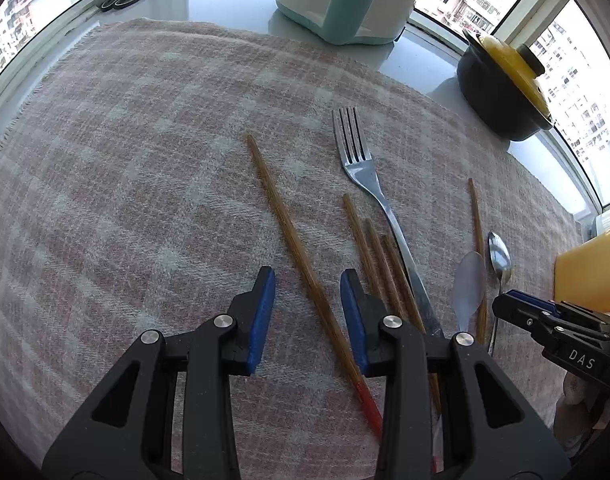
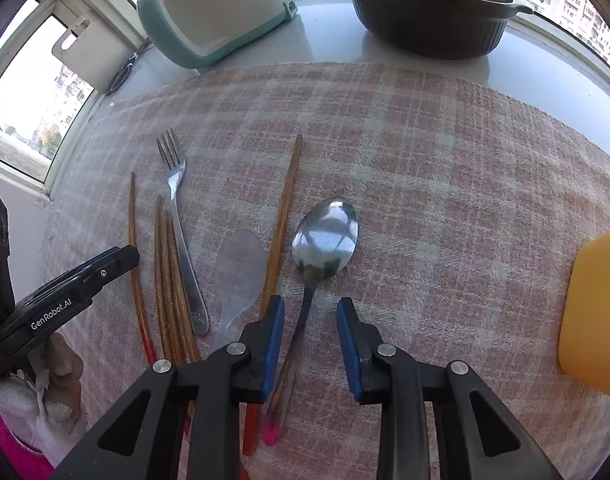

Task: Organize utensils
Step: 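Close the left tool on a wooden chopstick while the right tool grasps the metal spoon handle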

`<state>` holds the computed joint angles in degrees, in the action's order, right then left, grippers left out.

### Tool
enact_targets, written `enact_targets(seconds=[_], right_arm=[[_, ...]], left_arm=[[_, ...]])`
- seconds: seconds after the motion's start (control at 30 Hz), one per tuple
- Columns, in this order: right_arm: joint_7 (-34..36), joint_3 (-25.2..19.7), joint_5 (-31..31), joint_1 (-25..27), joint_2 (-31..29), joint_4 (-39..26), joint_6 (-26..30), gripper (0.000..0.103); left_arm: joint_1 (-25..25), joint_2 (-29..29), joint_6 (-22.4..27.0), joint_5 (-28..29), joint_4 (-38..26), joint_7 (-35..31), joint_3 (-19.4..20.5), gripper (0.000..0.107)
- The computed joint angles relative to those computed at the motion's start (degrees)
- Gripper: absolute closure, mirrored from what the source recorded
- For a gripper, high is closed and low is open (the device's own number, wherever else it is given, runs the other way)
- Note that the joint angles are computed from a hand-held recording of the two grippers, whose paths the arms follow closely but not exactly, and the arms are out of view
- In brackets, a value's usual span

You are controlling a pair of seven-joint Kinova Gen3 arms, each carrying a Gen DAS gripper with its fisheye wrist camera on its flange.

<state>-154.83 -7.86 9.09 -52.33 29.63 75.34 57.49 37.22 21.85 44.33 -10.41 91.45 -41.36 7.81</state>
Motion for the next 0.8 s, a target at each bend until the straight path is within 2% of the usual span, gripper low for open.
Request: enact_targets(seconds=[0.13, 0.17, 0.2, 0.23, 0.3, 0.43, 0.57, 0.67, 0.8], right_arm=[[0.2, 0.0, 0.0, 0.1, 0.4, -0.4, -0.1, 0.075], [0.2, 0.1, 0.1, 0.0, 0.7, -0.8, 0.2, 0.075], [0.3, 0.2, 0.3, -0.2, 1.0, -1.4, 0.8, 0.075], [0.6, 0.3, 0.6, -0.5, 1.6, -2.4, 1.8, 0.075], [1.6, 0.5, 1.3, -1.2, 3.0, -5.0, 4.4, 0.075], [4.7, 0.9, 2.7, -2.7, 5.6, -10.0, 10.0, 0.076], [7.8, 1.7, 3.9, -4.1, 7.9, -14.5, 15.4, 0.089], [9.2, 1.8, 3.6, -3.9, 7.9, -14.6, 15.8, 0.095], [10.7, 1.7, 3.3, -3.6, 7.4, -13.8, 15.1, 0.097]], left_arm=[[0.8, 0.8, 0.2, -1.3, -0.8, 0.2, -0.3, 0.074], [1.1, 1.0, 0.3, -1.8, -1.0, 0.2, -0.5, 0.076], [1.8, 1.4, 1.1, -2.8, -1.8, 0.8, -0.9, 0.083], [2.3, 1.6, 1.5, -3.6, -2.0, 1.3, -1.3, 0.090], [2.1, 1.5, 0.8, -4.0, -1.5, 1.2, -1.3, 0.094], [0.4, 0.7, -1.1, -2.4, 0.0, -0.7, -0.4, 0.096], [-0.3, -0.6, -2.5, -1.5, 2.0, -2.0, -0.1, 0.097], [-1.1, -1.7, -3.7, -0.2, 3.6, -2.5, 0.3, 0.099], [-2.5, -3.0, -5.1, 2.1, 5.5, -4.2, 1.2, 0.101]])
